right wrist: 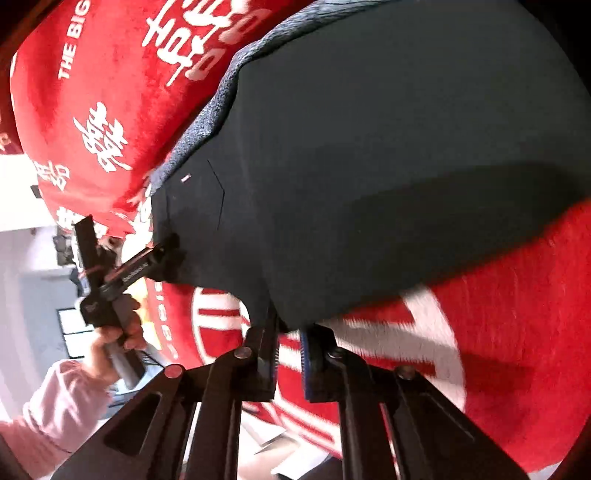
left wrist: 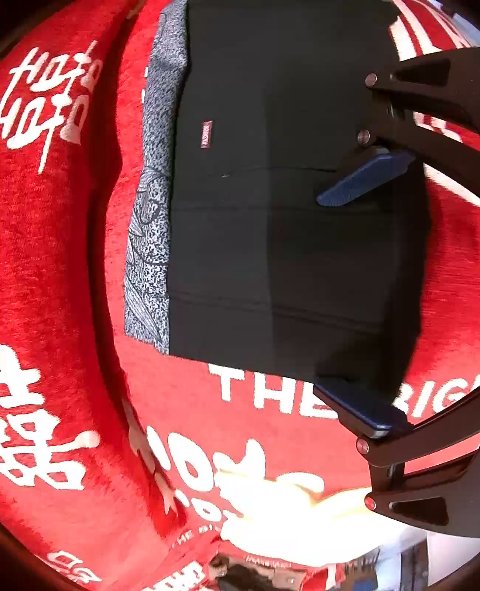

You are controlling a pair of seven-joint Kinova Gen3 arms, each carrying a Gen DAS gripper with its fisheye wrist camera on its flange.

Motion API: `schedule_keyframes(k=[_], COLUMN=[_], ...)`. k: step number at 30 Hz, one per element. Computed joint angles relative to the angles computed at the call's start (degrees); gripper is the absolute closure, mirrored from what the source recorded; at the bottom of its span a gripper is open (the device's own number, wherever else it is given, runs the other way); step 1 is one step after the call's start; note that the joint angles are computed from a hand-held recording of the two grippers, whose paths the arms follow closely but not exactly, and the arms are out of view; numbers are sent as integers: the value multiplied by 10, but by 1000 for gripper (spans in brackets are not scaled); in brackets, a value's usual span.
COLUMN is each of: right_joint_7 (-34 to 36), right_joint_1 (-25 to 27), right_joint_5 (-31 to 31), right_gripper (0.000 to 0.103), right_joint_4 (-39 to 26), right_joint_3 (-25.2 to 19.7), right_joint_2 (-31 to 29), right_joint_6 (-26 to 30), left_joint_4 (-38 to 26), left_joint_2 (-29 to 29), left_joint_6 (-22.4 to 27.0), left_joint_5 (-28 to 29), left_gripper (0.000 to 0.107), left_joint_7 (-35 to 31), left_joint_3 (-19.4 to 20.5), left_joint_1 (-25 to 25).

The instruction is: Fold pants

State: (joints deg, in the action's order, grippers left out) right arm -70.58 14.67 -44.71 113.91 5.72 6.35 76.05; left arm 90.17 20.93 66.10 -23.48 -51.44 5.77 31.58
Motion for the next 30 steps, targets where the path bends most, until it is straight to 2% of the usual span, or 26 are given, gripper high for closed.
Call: schedule_keyframes(k=[1, 4, 8, 10, 12, 14, 16, 18, 20, 22, 25, 28, 30], right_joint_7=[-5, -5, -10, -6, 10, 40, 78, 86, 64, 30, 37, 36, 25], right_joint_1=[-8, 12, 11, 11, -18, -22, -2, 11, 46, 61, 78, 58, 39], right_joint_5=[13, 81, 160, 181, 228, 264, 276, 268, 236, 207, 166, 160, 177], right_gripper=[66, 65, 65, 67, 68, 89, 97, 99, 99, 91, 90, 90, 90], right_joint_4=[-8, -62, -121, -138, -140, -127, -117, -123, -147, -174, -199, -221, -226], right_joint_3=[11, 17, 27, 24, 27, 20, 13, 30, 41, 54, 31, 3, -10], right_joint_2=[0, -34, -54, -39, -22, -18, -26, -19, 8, 26, 39, 69, 83], right_joint_6=[13, 48, 25, 11, -16, -44, -73, -72, -40, -10, -9, -27, -44], left_joint_4=[-5, -15, -49, -81, -126, -139, -117, -107, -130, -152, -201, -269, -313], left_joint_2=[0, -17, -17, 11, 59, 91, 87, 78, 81, 76, 90, 139, 183], left_joint_6=[10, 11, -19, -33, -19, -6, -28, -28, 7, 24, 20, 33, 63], left_joint_5=[-6, 3, 35, 41, 35, 4, -3, 18, 36, 34, 38, 41, 38], left_gripper=[12, 12, 12, 12, 12, 12, 5, 5, 7, 9, 9, 9, 9], left_joint_7=[1, -5, -13, -8, -3, 11, 39, 36, 19, 16, 19, 29, 33], left_joint_3=[11, 18, 49, 63, 47, 22, 12, 19, 0, 8, 3, -12, -24], left_joint_1=[-1, 24, 59, 79, 121, 160, 166, 143, 147, 132, 118, 120, 126])
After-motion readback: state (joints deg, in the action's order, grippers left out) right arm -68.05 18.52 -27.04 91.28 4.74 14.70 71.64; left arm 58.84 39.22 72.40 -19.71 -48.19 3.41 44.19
